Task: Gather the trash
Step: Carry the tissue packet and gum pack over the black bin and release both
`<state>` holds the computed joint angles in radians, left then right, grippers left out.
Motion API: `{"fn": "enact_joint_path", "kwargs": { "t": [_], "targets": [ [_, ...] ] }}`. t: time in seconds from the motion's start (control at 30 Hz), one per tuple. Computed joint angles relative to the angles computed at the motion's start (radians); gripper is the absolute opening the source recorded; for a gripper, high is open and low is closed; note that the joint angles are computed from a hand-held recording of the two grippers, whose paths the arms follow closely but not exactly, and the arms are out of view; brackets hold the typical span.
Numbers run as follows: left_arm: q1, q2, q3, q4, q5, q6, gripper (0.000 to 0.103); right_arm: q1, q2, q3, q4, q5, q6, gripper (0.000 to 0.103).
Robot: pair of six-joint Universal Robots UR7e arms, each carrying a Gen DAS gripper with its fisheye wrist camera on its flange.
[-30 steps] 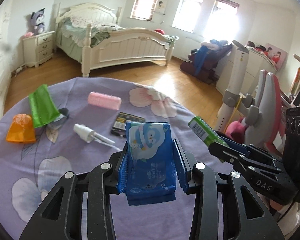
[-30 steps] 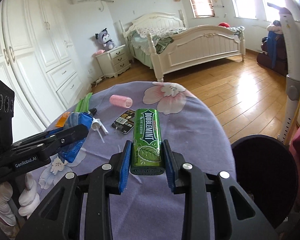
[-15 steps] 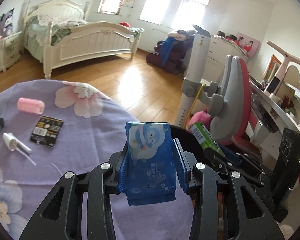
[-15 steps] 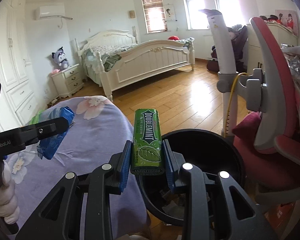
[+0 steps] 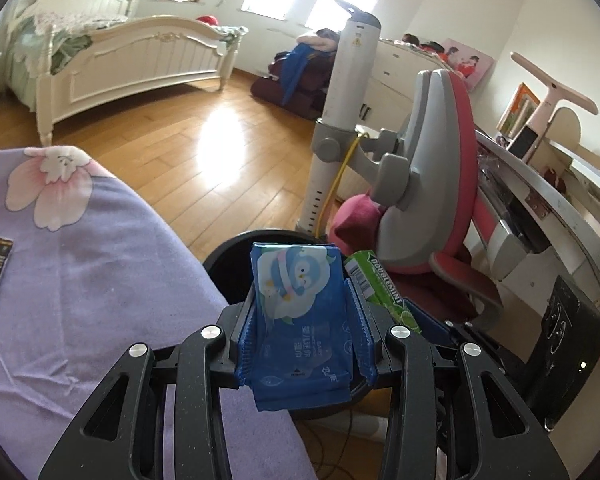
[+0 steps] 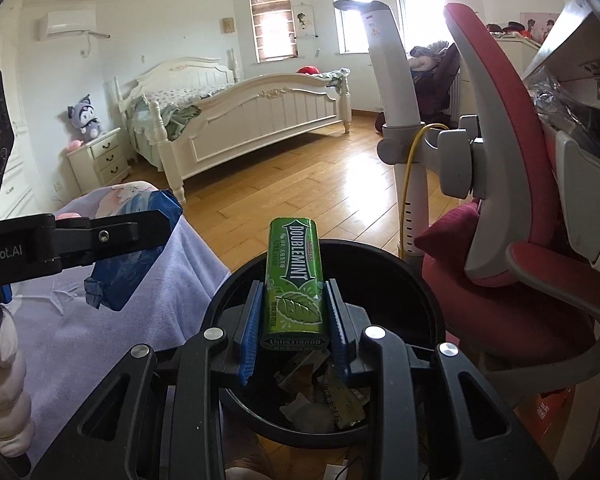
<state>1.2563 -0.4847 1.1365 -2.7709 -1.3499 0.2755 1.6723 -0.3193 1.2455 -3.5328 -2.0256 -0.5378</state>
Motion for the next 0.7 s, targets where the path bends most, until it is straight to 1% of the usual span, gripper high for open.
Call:
{"fn": "enact_joint_path", "kwargs": {
  "t": [0.17,0.37,0.7],
  "targets": [
    [-0.001,0.039,-0.051,0.040,0.002,0.004,0.041,-0.005,0.004,-0.006,-0.006,-0.021,-0.004,0.030],
    [-0.008,0.063,-0.075,0.053,0.019,0.018,0.041,-0.008,0.005,-0.003,-0.012,-0.048,-0.002,0.030],
    [-0.014,0.088,-0.110,0.077,0.027,0.027,0.041,-0.024,-0.001,0.001,0.010,-0.058,0.014,0.030]
  ]
}}
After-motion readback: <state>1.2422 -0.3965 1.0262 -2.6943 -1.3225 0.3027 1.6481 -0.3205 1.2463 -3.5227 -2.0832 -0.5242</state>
